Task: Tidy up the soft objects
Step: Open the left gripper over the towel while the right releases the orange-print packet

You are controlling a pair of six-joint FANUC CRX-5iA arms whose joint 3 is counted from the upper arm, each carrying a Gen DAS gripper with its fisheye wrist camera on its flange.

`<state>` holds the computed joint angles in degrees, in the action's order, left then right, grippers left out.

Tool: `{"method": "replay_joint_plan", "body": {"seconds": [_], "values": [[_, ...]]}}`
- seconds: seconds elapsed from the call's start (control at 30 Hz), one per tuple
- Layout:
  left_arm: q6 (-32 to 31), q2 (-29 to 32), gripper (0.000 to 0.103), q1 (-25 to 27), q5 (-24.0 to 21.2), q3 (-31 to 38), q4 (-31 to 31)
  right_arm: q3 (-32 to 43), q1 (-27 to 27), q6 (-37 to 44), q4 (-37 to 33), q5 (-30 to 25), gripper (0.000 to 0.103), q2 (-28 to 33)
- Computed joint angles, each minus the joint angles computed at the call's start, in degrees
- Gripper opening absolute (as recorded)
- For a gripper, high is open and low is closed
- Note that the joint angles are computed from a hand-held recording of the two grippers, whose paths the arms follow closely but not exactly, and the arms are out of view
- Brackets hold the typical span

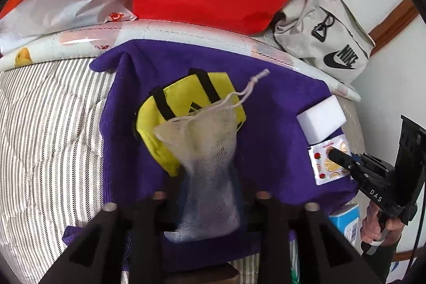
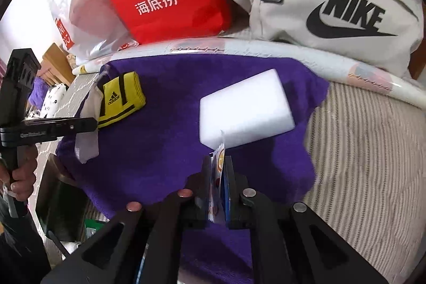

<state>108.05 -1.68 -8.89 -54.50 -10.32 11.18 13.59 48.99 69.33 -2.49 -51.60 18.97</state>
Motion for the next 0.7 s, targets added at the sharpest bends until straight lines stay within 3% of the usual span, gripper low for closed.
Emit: {"method": "replay_joint_plan", "body": {"seconds": [0.07,0.17,0.47,0.7], "values": [[0.49,-0.51,0.064,-0.36,-0.18,0.25,-1.06,-1.10,0.32,-0.47,1.29,0.82,0.043,-0.83],[3.28,-2.52,0.069,-1.25,0.74,0.44,-4.50,-4.68,1.24,-2.27,4.72,4.52,0.059,-3.14],[9.28,-7.21,0.069,-2.36,-5.07,1.46,-10.47,-12.90,4.69,-12.38,14.71,8.76,0.060,-9.86],[14.34,-16.13,0.069,-5.35,-2.59,-3.67,-13.90,-23.21,10.15,-25.34,26.11,12.75,0.060,-18.37]]}}
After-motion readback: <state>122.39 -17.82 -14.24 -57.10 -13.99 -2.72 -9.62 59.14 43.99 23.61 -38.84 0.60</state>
